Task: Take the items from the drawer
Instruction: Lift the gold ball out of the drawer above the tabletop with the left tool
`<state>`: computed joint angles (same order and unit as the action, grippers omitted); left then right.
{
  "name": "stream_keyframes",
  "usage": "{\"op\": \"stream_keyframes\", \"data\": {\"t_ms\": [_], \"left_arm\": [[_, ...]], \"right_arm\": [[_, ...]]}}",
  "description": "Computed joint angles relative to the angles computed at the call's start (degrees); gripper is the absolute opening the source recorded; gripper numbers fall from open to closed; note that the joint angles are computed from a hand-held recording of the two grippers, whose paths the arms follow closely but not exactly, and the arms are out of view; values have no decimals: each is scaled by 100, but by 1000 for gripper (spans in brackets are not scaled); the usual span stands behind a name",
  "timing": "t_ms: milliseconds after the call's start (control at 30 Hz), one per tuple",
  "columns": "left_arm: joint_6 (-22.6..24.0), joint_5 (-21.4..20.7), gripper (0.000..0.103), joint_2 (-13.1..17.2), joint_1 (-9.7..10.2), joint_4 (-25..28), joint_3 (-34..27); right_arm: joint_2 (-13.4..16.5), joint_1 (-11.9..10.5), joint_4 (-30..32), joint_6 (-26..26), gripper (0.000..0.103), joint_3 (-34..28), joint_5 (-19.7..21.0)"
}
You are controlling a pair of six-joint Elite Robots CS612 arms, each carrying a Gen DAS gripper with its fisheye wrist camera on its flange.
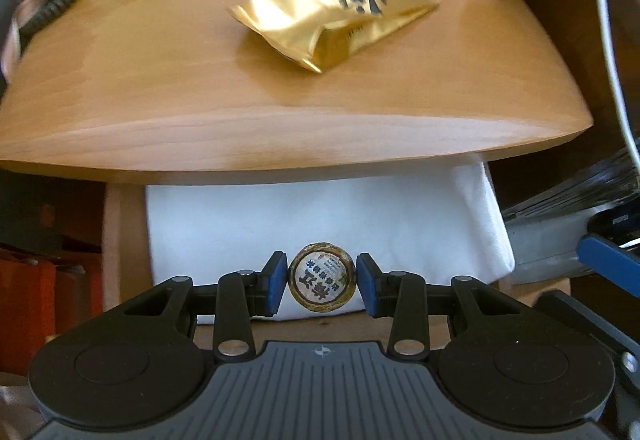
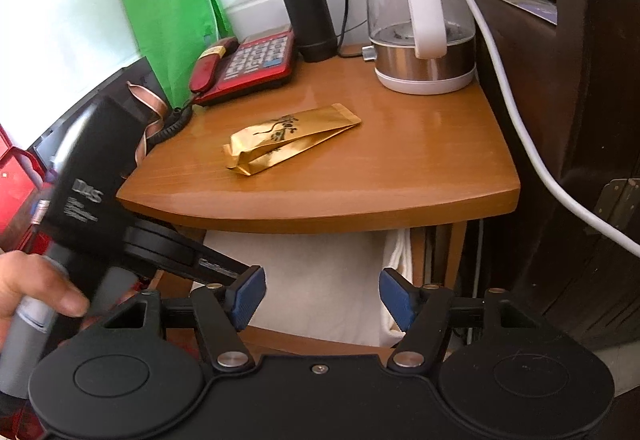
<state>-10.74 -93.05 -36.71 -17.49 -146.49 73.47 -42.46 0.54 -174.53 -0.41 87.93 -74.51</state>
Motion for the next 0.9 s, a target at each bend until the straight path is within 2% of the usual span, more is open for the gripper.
{"op": "stream_keyframes", "data": {"t_ms": [100,133,200,400,500,700,900], "left_arm": [[22,-54,39,-101,25,-83,72],[51,-62,39,-6,49,-15,-175],[117,-66,39,-52,92,64,-331],[21,6,39,-72,107,-631,-205],[-156,67,39,-315,37,-1066,258],[-353,160,39,-206,102,-1158,-84],[-616,295,39,144,113,-970,-837]], "right_arm": [[-28,33,33,-36,63,32,-21],[-38,43,56,-56,63,44,-21],[-55,63,81,-85,64,69,-36],[-99,100,137,-132,64,136,-35],[-99,111,151,-126,64,133,-24],[-67,124,222,-154,65,72,16],[-14,125,304,-190,65,13,54]]}}
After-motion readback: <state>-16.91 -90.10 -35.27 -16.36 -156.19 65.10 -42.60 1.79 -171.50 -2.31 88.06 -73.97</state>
